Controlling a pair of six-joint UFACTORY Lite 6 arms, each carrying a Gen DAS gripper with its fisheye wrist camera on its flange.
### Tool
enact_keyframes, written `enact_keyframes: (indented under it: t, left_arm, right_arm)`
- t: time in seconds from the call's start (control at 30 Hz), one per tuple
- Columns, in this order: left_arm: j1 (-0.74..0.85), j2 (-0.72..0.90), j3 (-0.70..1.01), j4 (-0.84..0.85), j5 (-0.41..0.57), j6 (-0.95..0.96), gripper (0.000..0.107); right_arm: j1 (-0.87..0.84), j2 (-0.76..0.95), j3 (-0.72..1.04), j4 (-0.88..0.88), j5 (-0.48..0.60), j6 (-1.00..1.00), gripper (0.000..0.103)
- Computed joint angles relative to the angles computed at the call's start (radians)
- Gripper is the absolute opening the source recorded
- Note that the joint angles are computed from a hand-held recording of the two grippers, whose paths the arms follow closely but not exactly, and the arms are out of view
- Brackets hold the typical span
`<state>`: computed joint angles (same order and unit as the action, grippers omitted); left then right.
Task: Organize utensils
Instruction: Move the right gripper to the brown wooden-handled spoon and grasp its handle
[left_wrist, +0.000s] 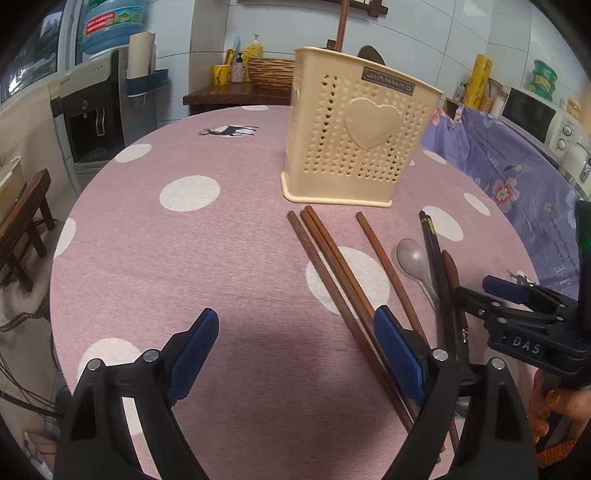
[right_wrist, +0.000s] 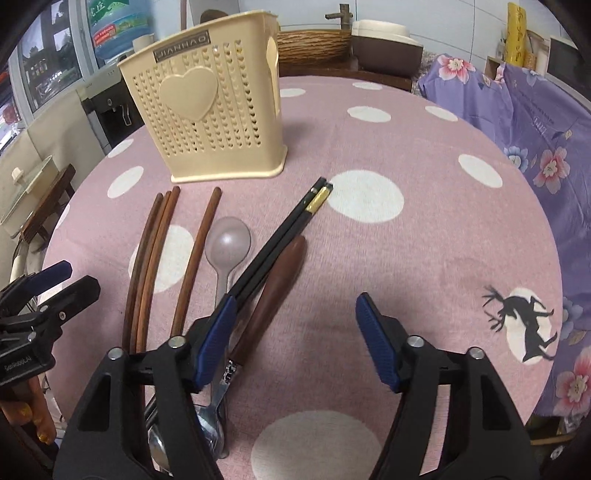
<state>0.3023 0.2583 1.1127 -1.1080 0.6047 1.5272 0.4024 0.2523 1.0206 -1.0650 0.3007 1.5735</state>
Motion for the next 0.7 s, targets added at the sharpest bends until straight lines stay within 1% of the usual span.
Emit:
enact_keyframes:
  t: [0.03, 0.1, 0.17, 0.2, 0.27, 0.33, 0.4, 0.47, 0.6, 0.63, 0.7]
  left_arm:
    - [-0.003, 0.000, -0.003, -0.001, 0.000, 0.001, 0.085]
    - [-0.004, -0.003, -0.010, -0.004, 0.000, 0.005, 0.085]
    - [0.000, -0.005, -0.016, -0.005, 0.000, 0.009, 0.085]
    - [0.003, -0.007, -0.019, -0.004, 0.001, 0.007, 0.085]
    - [0.009, -0.001, -0.016, -0.002, 0.002, 0.003, 0.085]
    - [0.015, 0.011, -0.006, 0.007, 0.002, -0.009, 0.085]
    - [0.017, 0.013, -0.005, 0.008, 0.000, -0.012, 0.085]
    - [0.018, 0.016, -0.003, 0.006, -0.001, -0.013, 0.085]
    - [0.003, 0.010, -0.004, 0.002, -0.007, -0.016, 0.085]
    - [-0.005, 0.002, -0.009, -0.003, -0.010, -0.008, 0.085]
    - [-0.019, -0.011, -0.018, -0.016, -0.019, 0.014, 0.085]
  right_arm:
    - [0.001, -0.001, -0.007, -0.031, -0.009, 0.044, 0.060]
    - [0.010, 0.010, 0.006, -0.020, 0.014, 0.052, 0.048]
    - [0.000, 0.014, 0.005, -0.003, -0.010, 0.053, 0.044]
    - [-0.005, 0.004, -0.011, -0.019, -0.026, 0.087, 0.042]
    - [-0.001, 0.007, -0.008, -0.021, -0.018, 0.089, 0.042]
    - [-0.003, 0.010, 0.000, 0.011, -0.015, 0.058, 0.040]
    - [-0.014, 0.003, -0.005, 0.043, -0.031, 0.035, 0.037]
    - [-0.032, 0.003, 0.002, 0.101, -0.047, -0.009, 0.036]
    - [-0.030, 0.050, 0.064, 0.130, -0.017, -0.035, 0.036]
    - [-0.025, 0.065, 0.081, 0.125, -0.007, -0.030, 0.034]
    - [-0.004, 0.101, 0.124, 0.098, 0.037, -0.002, 0.022]
